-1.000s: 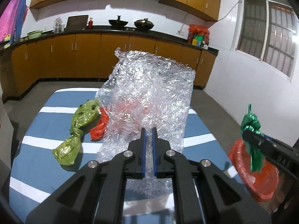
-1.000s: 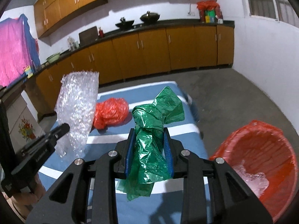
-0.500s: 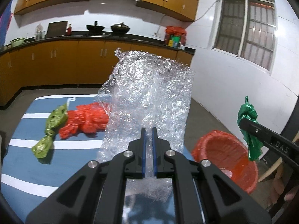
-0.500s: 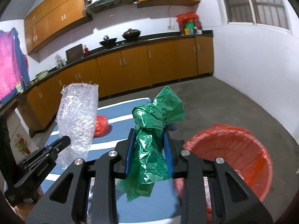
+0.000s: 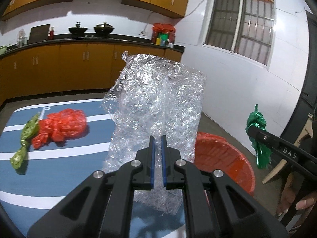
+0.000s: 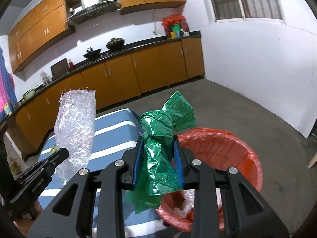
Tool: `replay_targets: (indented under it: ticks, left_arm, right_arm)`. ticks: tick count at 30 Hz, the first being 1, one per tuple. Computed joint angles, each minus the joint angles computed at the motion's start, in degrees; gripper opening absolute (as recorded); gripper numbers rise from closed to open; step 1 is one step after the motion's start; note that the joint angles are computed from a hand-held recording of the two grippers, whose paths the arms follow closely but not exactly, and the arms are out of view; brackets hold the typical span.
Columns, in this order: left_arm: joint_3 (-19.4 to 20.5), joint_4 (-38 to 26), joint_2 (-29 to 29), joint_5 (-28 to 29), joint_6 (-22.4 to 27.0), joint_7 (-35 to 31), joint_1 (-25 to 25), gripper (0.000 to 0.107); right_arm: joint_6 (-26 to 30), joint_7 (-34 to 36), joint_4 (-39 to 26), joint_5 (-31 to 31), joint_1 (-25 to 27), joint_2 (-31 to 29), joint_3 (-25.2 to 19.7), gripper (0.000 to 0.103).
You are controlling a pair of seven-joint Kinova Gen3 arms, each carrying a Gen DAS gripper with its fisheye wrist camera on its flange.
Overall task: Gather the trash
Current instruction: 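Carry both bags over the wastebasket and open both tools to drop them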
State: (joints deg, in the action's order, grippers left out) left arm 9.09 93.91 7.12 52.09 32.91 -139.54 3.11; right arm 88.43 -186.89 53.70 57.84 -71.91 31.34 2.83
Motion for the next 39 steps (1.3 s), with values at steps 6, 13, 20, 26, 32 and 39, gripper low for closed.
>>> replay_targets:
  ticks: [6,13,20,26,32,39]
  left_arm:
    - [1.71,-1.49,1.9,-0.19,1.55,0.55,1.63,0.007]
    - [3.61,-3.46,4.4,-1.01,2.53,1.34,3.48,0.007]
    - [5.44,-5.51,6.86,-3.55,2.24,3.14,5.37,0.007]
    - [6.8,-7.18,9.12,-6.47,2.16,5.48,6.88,0.007]
    - [7.47,-9.36,11.08,-10.2,2.73,9.02,8.06,0.008]
    - [7.75,-10.91,12.82,-13.27,3.23,12.3,8.59,0.022]
  right_arm:
    - [1.77,-4.9,4.56,0.61,-0.37,-2.62,-0.6,0.03]
    - [4.2,-8.66,7.47,1.78,0.25,-4.21,-2.81,0.03]
    - [3.95,-12.53,10.95,1.98,1.69,-6.12,-4.65,0.03]
    - [3.75,-13.68,11.92,1.82,2.86,-6.55,-5.85,0.03]
    - [2.65,-15.35,13.71,1.63,3.93,-7.65,-6.61,0.03]
    - [0.94,-17.71,16.32,1.51,5.29,-8.93,-7.6,0.037]
